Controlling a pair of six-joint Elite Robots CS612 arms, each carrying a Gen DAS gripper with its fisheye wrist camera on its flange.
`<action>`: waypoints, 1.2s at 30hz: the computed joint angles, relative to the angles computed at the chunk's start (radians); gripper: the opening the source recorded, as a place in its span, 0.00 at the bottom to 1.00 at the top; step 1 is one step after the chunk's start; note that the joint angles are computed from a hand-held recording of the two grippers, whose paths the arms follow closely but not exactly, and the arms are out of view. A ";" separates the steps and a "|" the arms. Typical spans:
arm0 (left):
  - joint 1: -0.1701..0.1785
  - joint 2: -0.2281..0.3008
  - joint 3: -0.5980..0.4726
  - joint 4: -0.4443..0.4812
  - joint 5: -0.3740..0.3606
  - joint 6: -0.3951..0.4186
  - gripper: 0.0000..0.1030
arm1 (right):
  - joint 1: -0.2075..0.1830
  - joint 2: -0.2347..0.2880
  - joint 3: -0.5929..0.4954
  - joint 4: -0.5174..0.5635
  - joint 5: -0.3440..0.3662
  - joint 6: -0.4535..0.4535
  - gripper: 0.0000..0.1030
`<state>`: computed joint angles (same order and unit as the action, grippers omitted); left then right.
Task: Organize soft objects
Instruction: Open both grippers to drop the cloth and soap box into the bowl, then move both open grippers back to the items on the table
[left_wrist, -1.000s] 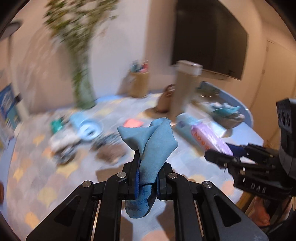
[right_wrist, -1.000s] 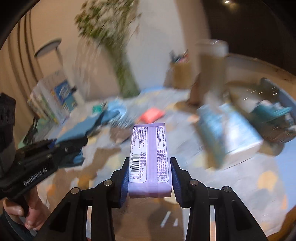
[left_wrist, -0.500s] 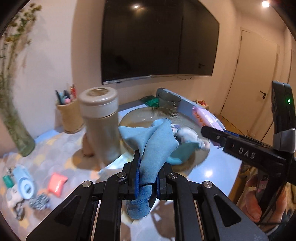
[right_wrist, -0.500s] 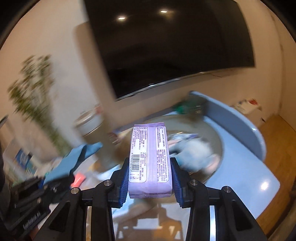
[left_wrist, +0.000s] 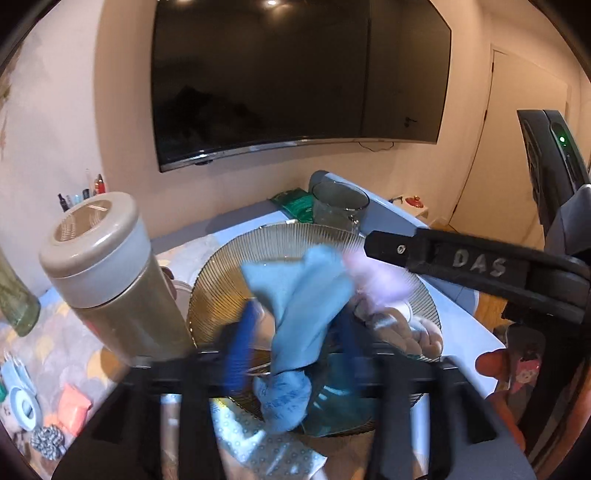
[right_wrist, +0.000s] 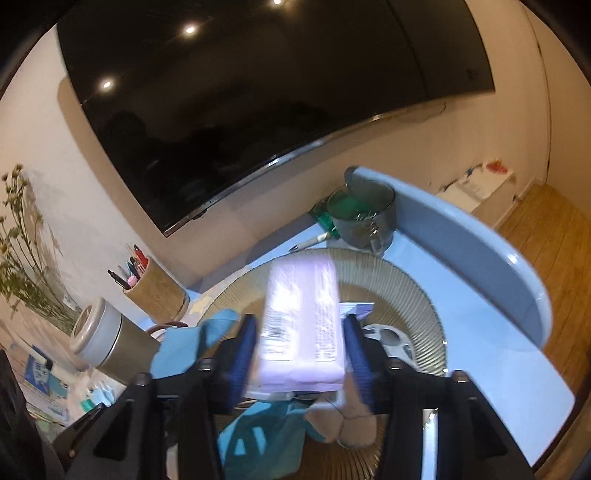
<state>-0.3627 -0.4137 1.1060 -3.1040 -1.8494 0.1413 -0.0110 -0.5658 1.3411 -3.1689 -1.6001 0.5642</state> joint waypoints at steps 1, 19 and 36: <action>0.002 -0.001 0.005 -0.006 -0.009 -0.001 0.58 | -0.007 0.002 0.001 -0.007 0.034 0.012 0.53; 0.135 -0.157 0.315 -0.261 -0.054 -0.007 0.61 | 0.078 -0.087 0.171 -0.157 0.015 -0.088 0.59; 0.336 -0.142 0.337 -0.234 0.154 -0.264 0.61 | 0.250 0.044 -0.067 0.036 0.138 -0.357 0.60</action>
<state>-0.0269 -0.5560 1.4434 -3.3380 -1.6959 -0.1225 0.2386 -0.5222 1.2737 -3.1333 -1.4624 0.2075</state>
